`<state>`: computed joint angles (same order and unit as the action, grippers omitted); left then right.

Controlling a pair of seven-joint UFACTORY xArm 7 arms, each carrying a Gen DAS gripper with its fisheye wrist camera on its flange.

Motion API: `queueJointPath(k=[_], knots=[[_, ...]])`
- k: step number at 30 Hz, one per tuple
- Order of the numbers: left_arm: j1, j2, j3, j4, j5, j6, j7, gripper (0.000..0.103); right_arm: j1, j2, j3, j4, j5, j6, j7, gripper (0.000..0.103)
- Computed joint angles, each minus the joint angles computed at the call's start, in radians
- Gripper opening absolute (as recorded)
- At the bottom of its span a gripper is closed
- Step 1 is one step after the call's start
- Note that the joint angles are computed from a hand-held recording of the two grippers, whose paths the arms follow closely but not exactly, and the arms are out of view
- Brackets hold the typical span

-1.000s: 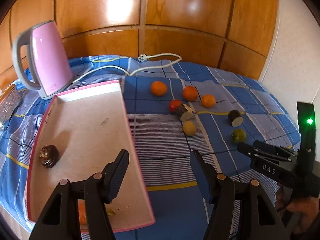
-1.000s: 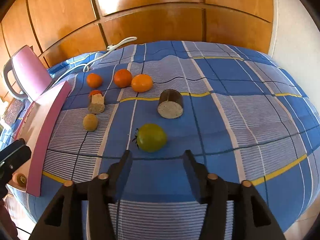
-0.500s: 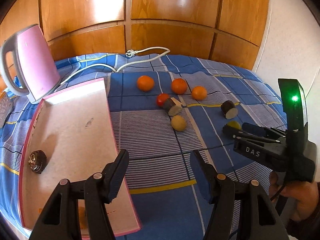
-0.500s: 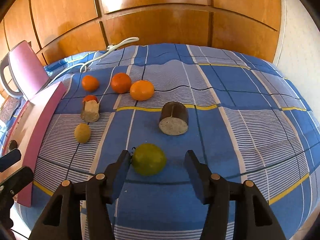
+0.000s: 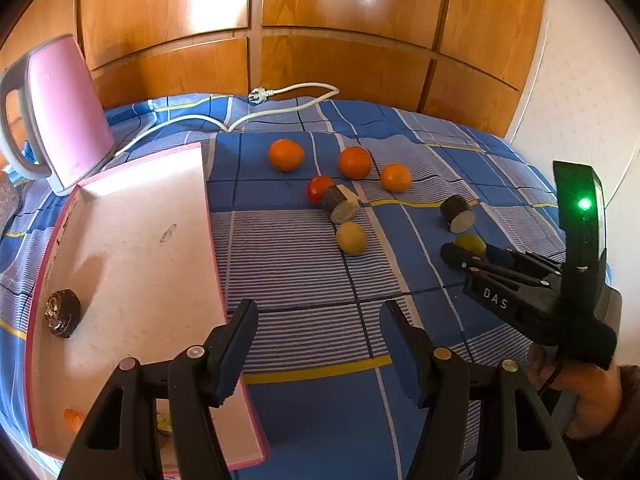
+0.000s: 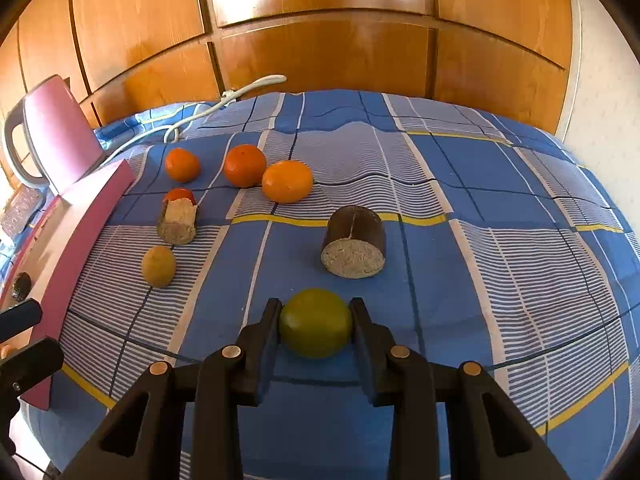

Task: Organize fruits
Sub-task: 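Grasp the green fruit with the right tool, then grasp the small yellow fruit with the left tool while the right tool holds the green fruit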

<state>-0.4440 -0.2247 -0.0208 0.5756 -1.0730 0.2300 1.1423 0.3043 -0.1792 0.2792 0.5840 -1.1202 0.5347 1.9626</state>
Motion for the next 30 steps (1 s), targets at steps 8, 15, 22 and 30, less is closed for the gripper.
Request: queueJointPath(k=[8,15,22,30], knots=[[0.005,0.032,-0.025,0.027,0.032,-0.011,-0.053,0.064,0.0,0.004,-0.001,-0.002,-0.043,-0.004,0.033,0.034],[0.033,0.09,-0.04,0.079,0.088,0.027,-0.153,0.06,-0.004,-0.004,-0.007,-0.015,-0.082,-0.026,0.068,0.034],[0.057,0.164,-0.091,0.15,0.115,0.035,-0.21,0.056,-0.008,-0.008,-0.007,-0.021,-0.123,-0.04,0.11,0.034],[0.091,0.302,-0.162,0.258,0.247,-0.009,-0.362,0.055,-0.017,-0.015,-0.015,-0.034,-0.186,-0.073,0.178,0.035]])
